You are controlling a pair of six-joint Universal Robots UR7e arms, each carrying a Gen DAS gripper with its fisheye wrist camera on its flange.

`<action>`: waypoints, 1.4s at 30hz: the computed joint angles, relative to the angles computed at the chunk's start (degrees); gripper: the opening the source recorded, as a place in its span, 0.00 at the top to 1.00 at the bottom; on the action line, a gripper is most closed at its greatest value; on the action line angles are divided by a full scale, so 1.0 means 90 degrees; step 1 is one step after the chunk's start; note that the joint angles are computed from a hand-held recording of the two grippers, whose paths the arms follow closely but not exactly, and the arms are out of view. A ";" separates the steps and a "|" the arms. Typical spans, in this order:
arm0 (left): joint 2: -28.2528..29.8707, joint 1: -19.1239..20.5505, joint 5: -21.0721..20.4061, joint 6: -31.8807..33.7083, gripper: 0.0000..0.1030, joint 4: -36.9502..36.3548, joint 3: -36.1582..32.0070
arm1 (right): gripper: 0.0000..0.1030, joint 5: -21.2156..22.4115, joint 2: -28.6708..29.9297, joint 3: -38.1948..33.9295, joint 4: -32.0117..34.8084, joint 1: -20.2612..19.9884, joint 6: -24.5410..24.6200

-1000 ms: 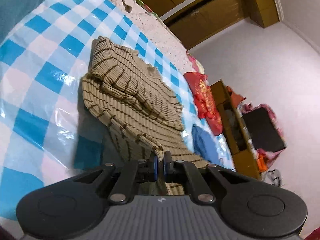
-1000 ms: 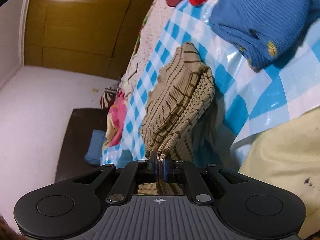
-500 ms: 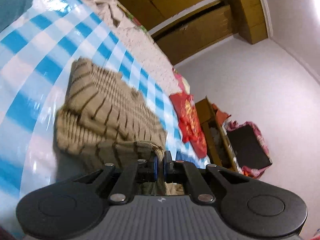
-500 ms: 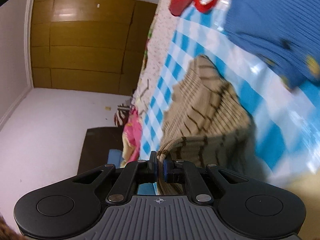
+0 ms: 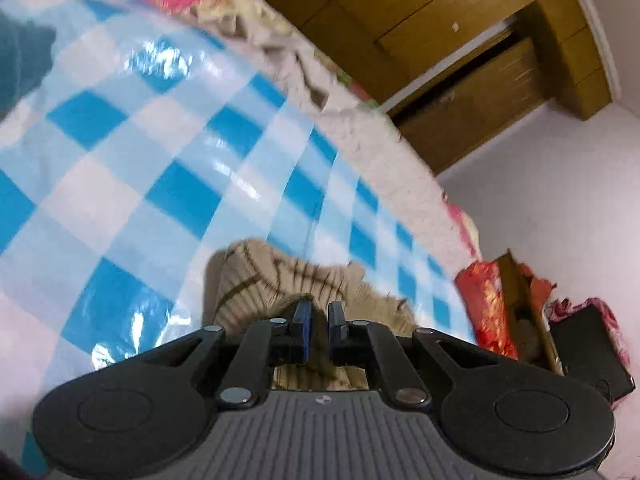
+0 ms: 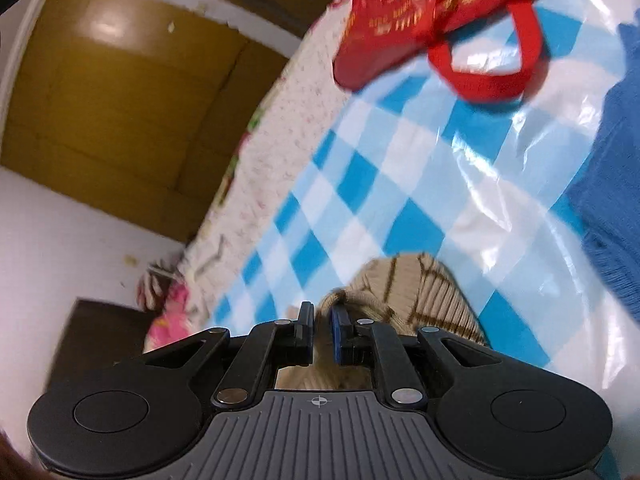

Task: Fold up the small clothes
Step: 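Lift the hem with both tools and fold it over toward the collar, then open both tools and release the folded hem onto the sweater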

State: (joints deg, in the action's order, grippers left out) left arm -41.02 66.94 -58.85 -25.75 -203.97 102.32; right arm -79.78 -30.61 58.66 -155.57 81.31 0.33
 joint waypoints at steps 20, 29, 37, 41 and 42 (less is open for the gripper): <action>-0.0107 -0.0511 0.1394 -0.0421 0.57 0.0468 0.1024 | 0.66 -0.1787 -0.0313 0.0864 -0.0618 0.0075 -0.2198; -0.0188 -0.0977 0.2202 -0.0204 0.58 0.0406 0.1251 | 0.66 -0.1989 -0.0549 0.1288 -0.1213 0.0087 -0.2211; 0.0354 -0.1199 0.2131 0.1321 0.58 -0.0195 0.0515 | 0.65 -0.1778 -0.0561 0.1544 -0.1493 0.0206 -0.2805; 0.0525 -0.1095 0.2146 0.1250 0.58 0.0374 0.0303 | 0.66 -0.2151 -0.0465 0.1565 -0.1551 0.0143 -0.2949; 0.0496 -0.1063 0.2188 0.1031 0.58 0.0619 0.0346 | 0.67 -0.2195 -0.0471 0.1581 -0.1569 0.0109 -0.2941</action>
